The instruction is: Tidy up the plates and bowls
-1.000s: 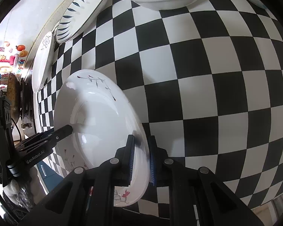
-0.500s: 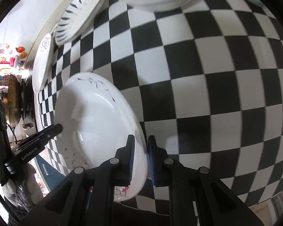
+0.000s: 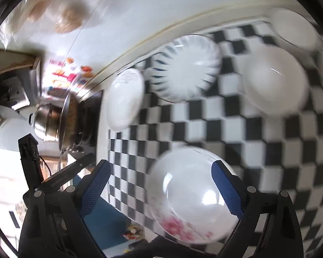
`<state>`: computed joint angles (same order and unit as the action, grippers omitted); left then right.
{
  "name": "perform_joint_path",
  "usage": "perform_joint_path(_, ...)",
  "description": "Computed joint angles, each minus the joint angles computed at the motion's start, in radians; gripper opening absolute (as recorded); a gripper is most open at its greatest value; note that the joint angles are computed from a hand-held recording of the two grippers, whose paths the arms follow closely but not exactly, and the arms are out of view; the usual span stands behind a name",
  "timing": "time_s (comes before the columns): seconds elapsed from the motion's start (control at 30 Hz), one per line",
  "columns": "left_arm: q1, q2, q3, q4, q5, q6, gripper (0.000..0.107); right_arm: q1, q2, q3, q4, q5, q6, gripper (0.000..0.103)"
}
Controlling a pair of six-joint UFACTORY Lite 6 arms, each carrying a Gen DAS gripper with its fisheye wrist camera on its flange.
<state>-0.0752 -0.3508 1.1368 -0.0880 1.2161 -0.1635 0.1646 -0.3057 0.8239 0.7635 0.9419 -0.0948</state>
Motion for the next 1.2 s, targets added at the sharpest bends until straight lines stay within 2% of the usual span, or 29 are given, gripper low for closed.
perform_joint_path(0.07,0.123,0.052,0.010,-0.043,-0.023,0.096,0.039,0.105,0.153,0.126,-0.022,-0.067,0.062,0.097)
perform_joint_path(0.17,0.292,0.237,0.091,-0.103,-0.082,0.240,0.039,0.217,0.389,0.312,-0.027,-0.139,0.123,0.096)
perform_joint_path(0.27,0.361,0.453,0.231,-0.096,-0.118,0.308,0.038,0.279,0.614,0.497,-0.038,-0.178,0.185,0.096)
perform_joint_path(0.43,0.390,0.828,0.560,-0.073,-0.104,0.386,0.038,0.339,0.949,0.768,-0.021,-0.216,0.272,0.095)
perform_joint_path(0.5,0.386,0.969,0.709,-0.060,-0.081,0.403,0.038,0.355,1.063,0.882,-0.046,-0.202,0.320,0.093)
perform_joint_path(0.63,0.375,1.226,1.033,-0.062,0.025,0.431,0.038,0.378,1.240,1.079,-0.105,-0.178,0.424,0.088)
perform_joint_path(0.73,0.357,1.418,1.301,-0.062,0.132,0.454,0.038,0.388,1.323,1.173,-0.116,-0.168,0.464,0.084)
perform_joint_path(0.77,0.355,1.459,1.360,-0.067,0.157,0.462,0.038,0.390,1.348,1.200,-0.108,-0.166,0.465,0.079)
perform_joint_path(0.83,0.349,1.544,1.477,-0.089,0.209,0.492,0.038,0.394,1.388,1.251,-0.115,-0.154,0.479,0.078)
perform_joint_path(0.9,0.346,1.563,1.481,-0.114,0.217,0.519,0.039,0.404,1.416,1.300,-0.154,-0.161,0.511,0.078)
perform_joint_path(0.93,0.344,1.528,1.420,-0.117,0.179,0.529,0.039,0.405,1.429,1.321,-0.160,-0.156,0.520,0.077)
perform_joint_path(1.03,0.335,1.489,1.345,-0.126,0.148,0.551,0.035,0.402,1.470,1.375,-0.134,-0.152,0.522,0.062)
perform_joint_path(1.07,0.336,1.453,1.283,-0.124,0.120,0.564,0.035,0.405,1.489,1.406,-0.147,-0.146,0.540,0.048)
perform_joint_path(1.13,0.348,1.395,1.181,-0.126,0.074,0.593,0.034,0.415,1.559,1.536,-0.212,-0.089,0.625,0.040)
perform_joint_path(1.17,0.347,1.389,1.172,-0.125,0.066,0.591,0.033,0.419,1.572,1.563,-0.244,-0.074,0.661,0.026)
perform_joint_path(1.2,0.350,1.370,1.139,-0.121,0.052,0.596,0.032,0.423,1.586,1.593,-0.282,-0.051,0.697,0.018)
